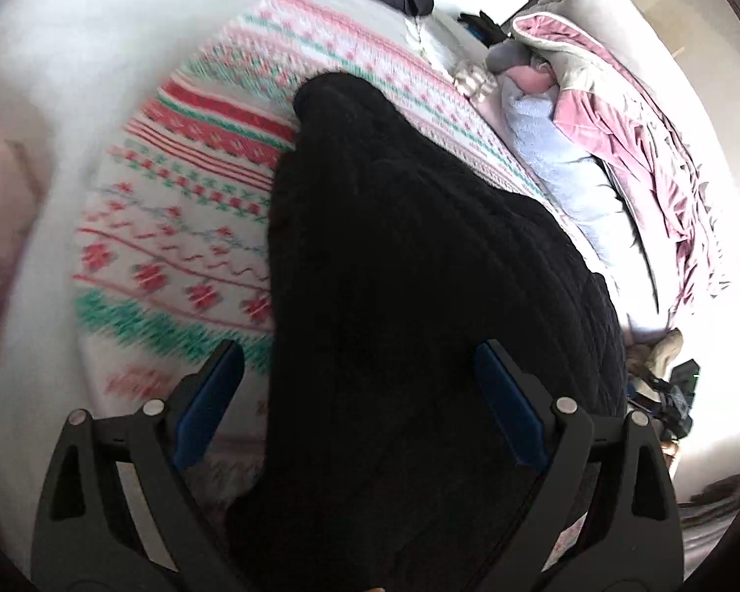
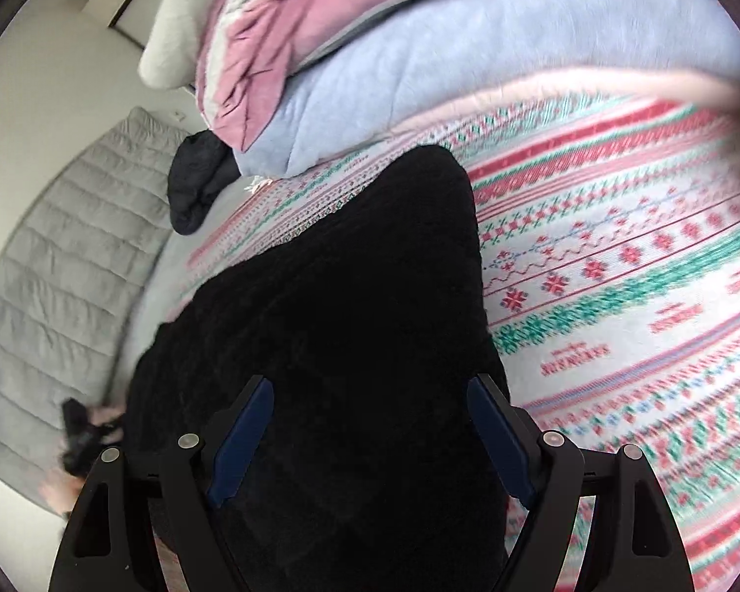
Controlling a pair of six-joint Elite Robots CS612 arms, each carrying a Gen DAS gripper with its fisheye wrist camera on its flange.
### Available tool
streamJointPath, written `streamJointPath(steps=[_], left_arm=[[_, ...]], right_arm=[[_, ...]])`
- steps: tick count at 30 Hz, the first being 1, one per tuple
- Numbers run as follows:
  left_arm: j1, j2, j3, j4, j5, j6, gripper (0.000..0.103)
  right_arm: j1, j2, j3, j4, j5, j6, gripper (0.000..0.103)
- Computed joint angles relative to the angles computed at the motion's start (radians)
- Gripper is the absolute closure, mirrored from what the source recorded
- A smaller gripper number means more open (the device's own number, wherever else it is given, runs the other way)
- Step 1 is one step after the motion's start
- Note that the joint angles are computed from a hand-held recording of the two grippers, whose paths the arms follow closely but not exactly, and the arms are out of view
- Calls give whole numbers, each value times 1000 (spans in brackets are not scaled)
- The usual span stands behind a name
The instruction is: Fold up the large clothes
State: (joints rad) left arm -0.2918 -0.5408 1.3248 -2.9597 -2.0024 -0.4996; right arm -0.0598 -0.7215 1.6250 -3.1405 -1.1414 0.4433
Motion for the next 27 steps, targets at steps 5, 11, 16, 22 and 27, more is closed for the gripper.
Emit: streamJointPath(steps=[5, 11, 16, 22, 27], left_arm=[[20, 61, -73, -10, -142, -55, 9], [33, 111, -137, -48, -234, -101, 9], [27, 99, -131, -25, -218, -73, 14], [27, 100, -134, -1, -221, -42, 12], [27, 109, -132, -42, -234, -53, 11]], right_arm=[[-9, 54, -74, 91, 77, -18, 19], [-31, 88, -103, 57, 172, 61, 16], [-26, 61, -86, 22, 66, 96, 16], [-19, 59, -123, 196, -13, 14, 16], [-39, 111, -128, 50, 101, 125, 1]])
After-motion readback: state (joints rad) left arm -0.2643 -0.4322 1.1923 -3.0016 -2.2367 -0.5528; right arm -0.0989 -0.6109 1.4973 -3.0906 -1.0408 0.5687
